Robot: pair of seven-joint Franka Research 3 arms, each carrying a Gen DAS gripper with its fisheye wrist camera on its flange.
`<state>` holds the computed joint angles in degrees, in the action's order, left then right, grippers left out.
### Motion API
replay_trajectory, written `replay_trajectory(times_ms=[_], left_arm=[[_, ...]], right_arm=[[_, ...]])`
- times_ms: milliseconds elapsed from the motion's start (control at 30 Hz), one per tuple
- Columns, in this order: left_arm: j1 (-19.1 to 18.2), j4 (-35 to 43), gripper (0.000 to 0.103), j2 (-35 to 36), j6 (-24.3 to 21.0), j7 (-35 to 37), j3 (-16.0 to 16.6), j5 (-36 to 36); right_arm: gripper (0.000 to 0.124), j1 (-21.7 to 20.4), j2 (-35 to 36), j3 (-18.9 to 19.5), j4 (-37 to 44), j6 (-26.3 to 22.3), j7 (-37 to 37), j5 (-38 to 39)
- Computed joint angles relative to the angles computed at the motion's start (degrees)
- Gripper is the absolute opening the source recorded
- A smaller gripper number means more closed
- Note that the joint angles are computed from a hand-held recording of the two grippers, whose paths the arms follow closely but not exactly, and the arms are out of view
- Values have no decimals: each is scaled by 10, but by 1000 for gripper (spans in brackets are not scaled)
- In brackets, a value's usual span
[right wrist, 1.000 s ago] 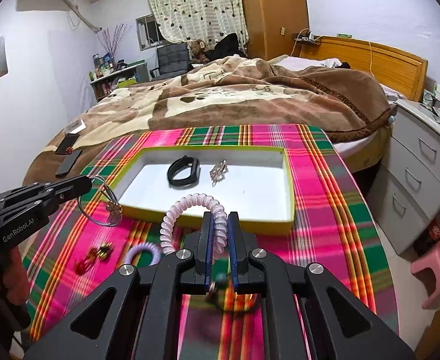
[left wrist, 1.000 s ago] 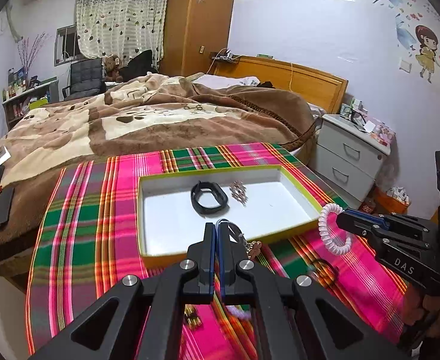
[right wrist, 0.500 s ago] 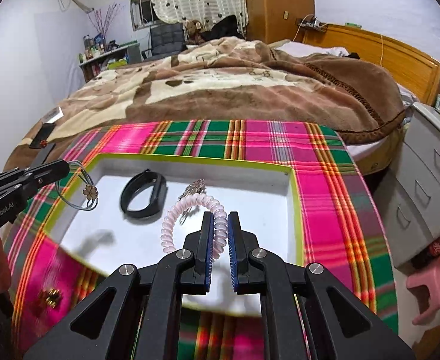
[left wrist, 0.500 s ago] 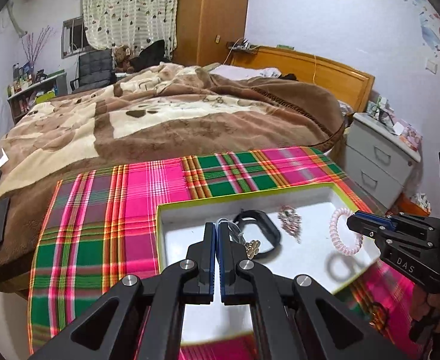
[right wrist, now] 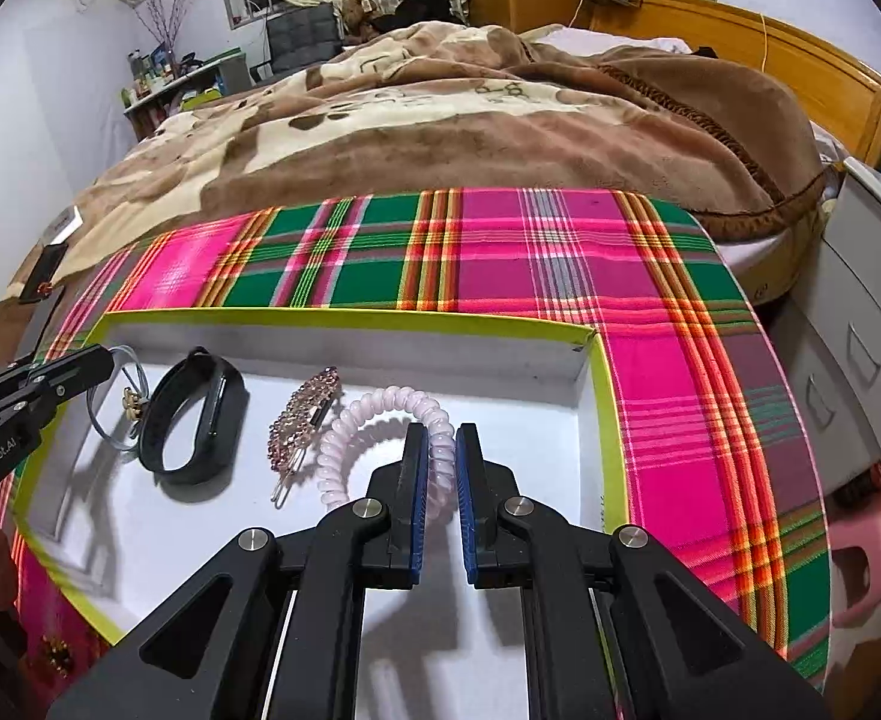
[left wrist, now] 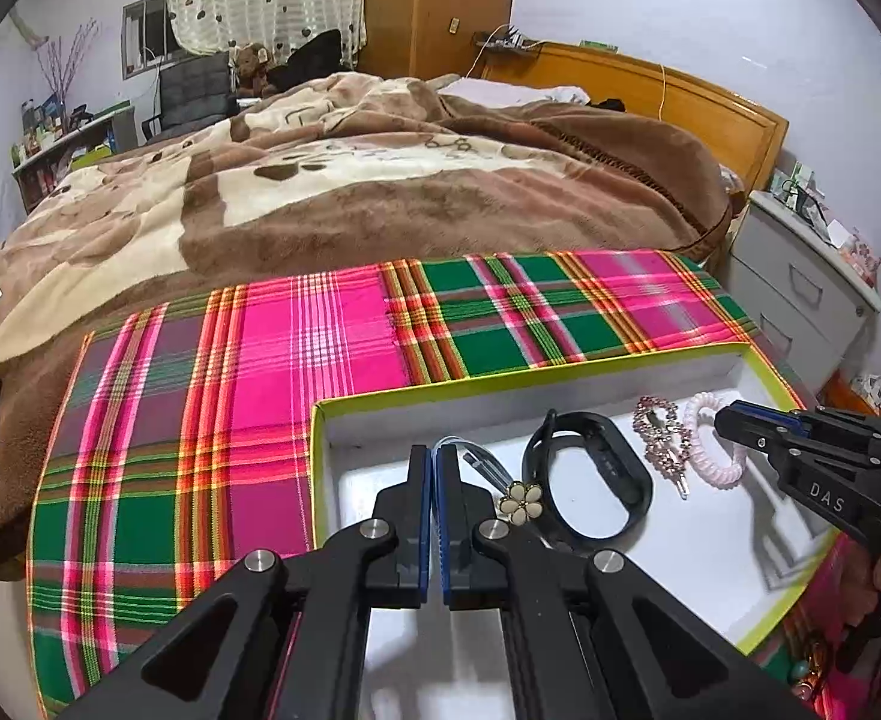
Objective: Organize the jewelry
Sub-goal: 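Open the left tool to drop the grey bracelet in the box while the right tool drops the hair tie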
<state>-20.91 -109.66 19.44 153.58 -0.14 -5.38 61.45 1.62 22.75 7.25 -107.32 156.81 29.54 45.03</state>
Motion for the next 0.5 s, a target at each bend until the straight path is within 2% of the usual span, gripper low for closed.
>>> replay_trajectory(times_ms=[267,500], left_arm=[[3,7,2,13,8,22,1,-27],[-4,-1,6,4,19,-4,11,-9]], right_arm=[[11,0,10,-2,15,-16,15,-11],[23,-10,4,5,12,-20,-10,10]])
